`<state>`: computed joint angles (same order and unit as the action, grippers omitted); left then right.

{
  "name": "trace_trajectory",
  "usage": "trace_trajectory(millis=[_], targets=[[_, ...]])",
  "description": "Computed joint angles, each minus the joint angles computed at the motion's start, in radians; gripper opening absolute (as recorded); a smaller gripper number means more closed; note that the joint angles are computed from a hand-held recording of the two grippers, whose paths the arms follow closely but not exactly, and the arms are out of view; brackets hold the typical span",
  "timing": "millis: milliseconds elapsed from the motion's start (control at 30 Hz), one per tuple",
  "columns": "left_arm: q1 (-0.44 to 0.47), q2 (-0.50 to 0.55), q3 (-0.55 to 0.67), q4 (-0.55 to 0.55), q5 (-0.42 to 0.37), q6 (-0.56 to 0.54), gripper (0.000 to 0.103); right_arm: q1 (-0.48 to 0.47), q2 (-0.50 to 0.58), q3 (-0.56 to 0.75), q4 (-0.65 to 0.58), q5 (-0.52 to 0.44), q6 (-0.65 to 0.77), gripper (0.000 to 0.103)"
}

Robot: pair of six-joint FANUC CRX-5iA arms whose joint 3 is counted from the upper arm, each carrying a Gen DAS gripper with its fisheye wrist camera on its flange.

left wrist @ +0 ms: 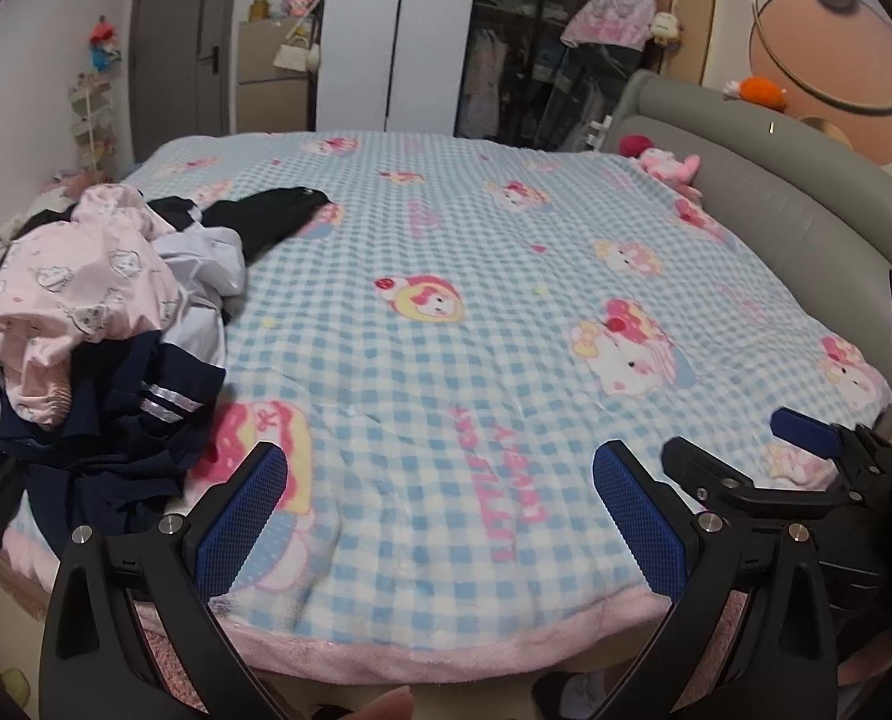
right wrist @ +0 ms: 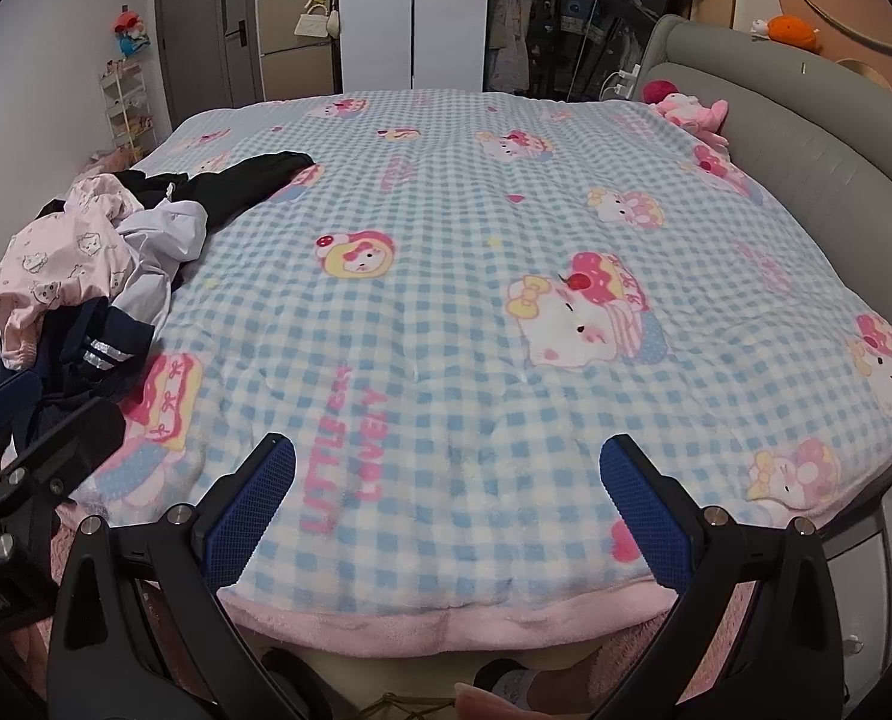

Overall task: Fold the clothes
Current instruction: 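Reach both grippers toward the pink pajama pants in the clothes pile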

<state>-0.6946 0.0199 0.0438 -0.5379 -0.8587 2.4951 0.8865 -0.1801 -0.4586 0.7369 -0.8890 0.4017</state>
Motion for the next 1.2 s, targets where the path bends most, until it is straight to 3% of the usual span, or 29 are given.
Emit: trace_trajectory(millis=[233,333,433,533,733,867,1000,1133,1200], targets=[[0.057,-0.031,-0.051,0.081,0.045,-0.064,0.103,0.007,0.018,0.025,-0.019,0.033,0.076,0.103],[0.08,-0.075,-0.097,0.054,0.056,-0.012,0.103,0.008,0.038,0.042,-0.031,0.073,0.127,0.103],[0.088,-0.111,-0.122,-0.012,0.031,0.072,0.1,0.004,0.079,0.096,-0.146,0.153,0.228,0.103],[0.1,-0.136,-0.13,-0.086,-0.024,0.146,0.092,-0.007,0.161,0.199,-0.301,0.18,0.365,0.103],[0.203,-0.206,-0.193,-0.14,-0.104,0.212,0.085,0.036,0.34,0.424,-0.414,0.188,0.596,0.098],[0.3,-0.228,-0.234,-0.135,-0.133,0.223,0.071,0.062,0.47,0.601,-0.485,0.17,0.725,0.096],[0.449,-0.273,-0.316,-0.022,-0.015,0.152,0.069,0.077,0.613,0.797,-0.559,0.109,0.832,0.079],[0.538,-0.272,-0.361,0.052,0.078,0.075,0.068,0.086,0.731,0.962,-0.597,0.056,0.875,0.078],[0.615,-0.268,-0.406,0.163,0.165,-0.033,0.069,0.088,0.779,1.027,-0.601,0.04,0.886,0.077]])
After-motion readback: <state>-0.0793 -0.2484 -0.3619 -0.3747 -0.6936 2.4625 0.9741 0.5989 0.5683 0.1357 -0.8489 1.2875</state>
